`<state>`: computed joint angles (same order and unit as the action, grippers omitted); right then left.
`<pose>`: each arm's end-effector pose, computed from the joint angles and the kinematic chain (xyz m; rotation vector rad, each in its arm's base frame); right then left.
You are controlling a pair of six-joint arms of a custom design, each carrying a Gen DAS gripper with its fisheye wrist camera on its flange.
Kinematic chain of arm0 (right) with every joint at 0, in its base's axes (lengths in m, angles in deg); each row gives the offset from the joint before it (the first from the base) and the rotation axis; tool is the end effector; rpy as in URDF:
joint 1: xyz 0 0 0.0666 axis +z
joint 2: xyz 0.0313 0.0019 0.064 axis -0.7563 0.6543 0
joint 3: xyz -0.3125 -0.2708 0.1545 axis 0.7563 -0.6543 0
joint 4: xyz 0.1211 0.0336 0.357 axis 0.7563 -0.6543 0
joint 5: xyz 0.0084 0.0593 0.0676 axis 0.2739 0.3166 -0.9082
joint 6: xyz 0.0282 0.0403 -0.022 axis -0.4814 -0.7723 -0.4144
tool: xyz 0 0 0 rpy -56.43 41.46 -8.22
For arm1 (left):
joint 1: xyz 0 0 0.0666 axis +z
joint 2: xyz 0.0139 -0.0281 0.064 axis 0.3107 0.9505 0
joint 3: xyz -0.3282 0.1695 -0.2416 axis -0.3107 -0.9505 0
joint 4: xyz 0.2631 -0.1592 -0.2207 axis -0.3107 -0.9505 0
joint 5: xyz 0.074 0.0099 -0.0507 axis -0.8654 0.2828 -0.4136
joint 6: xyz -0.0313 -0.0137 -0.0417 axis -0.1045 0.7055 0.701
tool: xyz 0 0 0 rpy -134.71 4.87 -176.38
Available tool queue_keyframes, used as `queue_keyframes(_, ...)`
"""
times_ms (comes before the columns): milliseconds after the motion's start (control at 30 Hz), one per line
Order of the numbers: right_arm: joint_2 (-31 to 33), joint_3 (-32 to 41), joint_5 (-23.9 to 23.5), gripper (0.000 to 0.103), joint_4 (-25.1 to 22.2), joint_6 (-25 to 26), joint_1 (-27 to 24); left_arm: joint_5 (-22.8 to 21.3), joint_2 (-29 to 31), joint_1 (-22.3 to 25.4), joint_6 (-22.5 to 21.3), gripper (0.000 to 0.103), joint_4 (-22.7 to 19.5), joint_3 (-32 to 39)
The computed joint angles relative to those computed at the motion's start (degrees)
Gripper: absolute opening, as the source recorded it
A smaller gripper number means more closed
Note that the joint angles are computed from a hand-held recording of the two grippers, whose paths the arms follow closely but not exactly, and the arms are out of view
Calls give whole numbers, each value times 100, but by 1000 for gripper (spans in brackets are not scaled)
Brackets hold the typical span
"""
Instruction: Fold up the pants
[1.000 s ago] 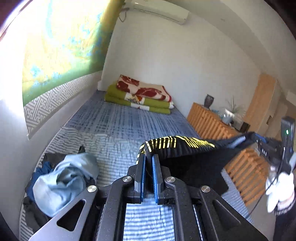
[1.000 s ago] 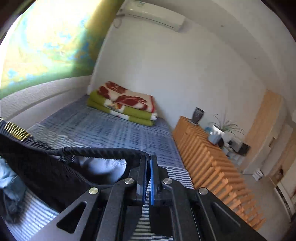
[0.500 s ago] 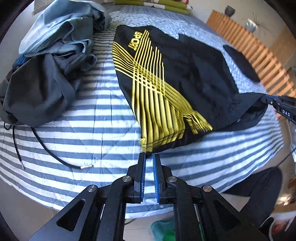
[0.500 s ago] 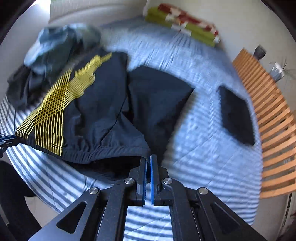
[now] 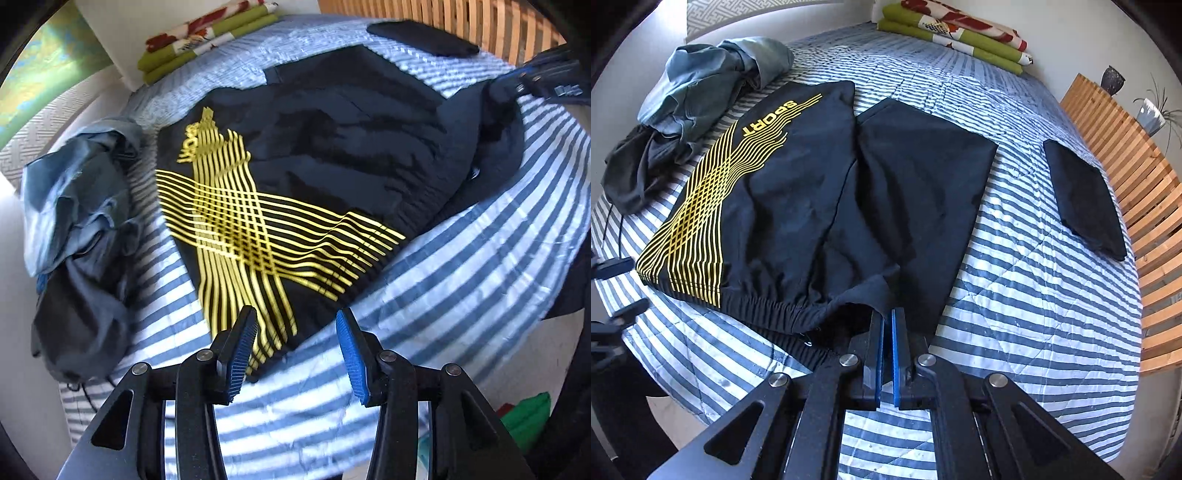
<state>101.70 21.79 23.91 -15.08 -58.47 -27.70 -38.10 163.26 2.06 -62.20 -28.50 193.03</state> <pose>0.6203 0.2327 0.3576 0.0048 2.7197 -0.1909 0.6901 -0.1999 0.3253 1.1380 2.4415 0.0577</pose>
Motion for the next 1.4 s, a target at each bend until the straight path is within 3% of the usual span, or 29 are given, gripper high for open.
queue_keyframes(67, -30, -52, -140, 3, 33, -71, -64, 70, 309, -9, 69, 48, -345, 418)
queue_keyframes(133, -43, -83, -211, 3, 81, -102, -112, 286, 527, 26, 180, 31, -666, 769)
queue_keyframes(167, -41, -88, -219, 4, 104, -129, -135, 401, 644, 64, 270, 16, -891, 1000)
queue_keyframes(267, -27, -97, -354, 5, 191, -196, -201, 984, 873, 246, 647, 6, -1403, 1582)
queue_keyframes(367, -48, -222, -501, 19, 357, -260, -237, 1361, 939, 444, 1130, 4, -1525, 1905)
queue_keyframes(433, -113, -424, -559, 38, 561, -320, -230, 1539, 1015, 573, 1355, 3, -1652, 2134)
queue_keyframes(467, -135, -521, -558, 41, 624, -346, -215, 1587, 1009, 619, 1401, 3, -1668, 2148)
queue_keyframes(633, -161, -906, -368, 41, 741, -357, -25, 1677, 905, 779, 1455, 3, -1531, 1991)
queue_keyframes(733, -48, -923, -49, 41, 710, -151, 127, 1711, 831, 809, 1500, 10, -1524, 1864)
queue_keyframes(800, 32, -883, 122, 41, 653, -104, 190, 1713, 719, 802, 1347, 28, -1410, 1635)
queue_keyframes(867, 41, -900, 124, 41, 676, -121, 181, 1386, 426, 741, 1105, 49, -914, 1025)
queue_keyframes(900, 39, -906, 110, 41, 676, -166, 165, 1232, 274, 705, 924, 54, -672, 711)
queue_keyframes(1000, 28, -915, 44, 41, 691, -272, 108, 542, -115, 499, 269, 54, 116, -146)
queue_keyframes(1067, 23, -929, 14, 41, 694, -342, 80, 36, -138, 393, 123, 54, 497, -349)
queue_keyframes(1133, 11, -957, -64, 41, 702, -412, 50, -70, -10, 392, 200, 43, 513, -199)
queue_keyframes(1167, -4, -988, -65, 41, 725, -453, 41, -106, 58, 398, 214, 28, 461, -93)
queue_keyframes(1300, -64, -1100, -73, 40, 754, -500, 20, 325, 296, 558, 574, 21, -92, 498)
queue_keyframes(1400, -129, -1166, -143, 29, 830, -618, -42, 732, 376, 697, 841, 19, -438, 844)
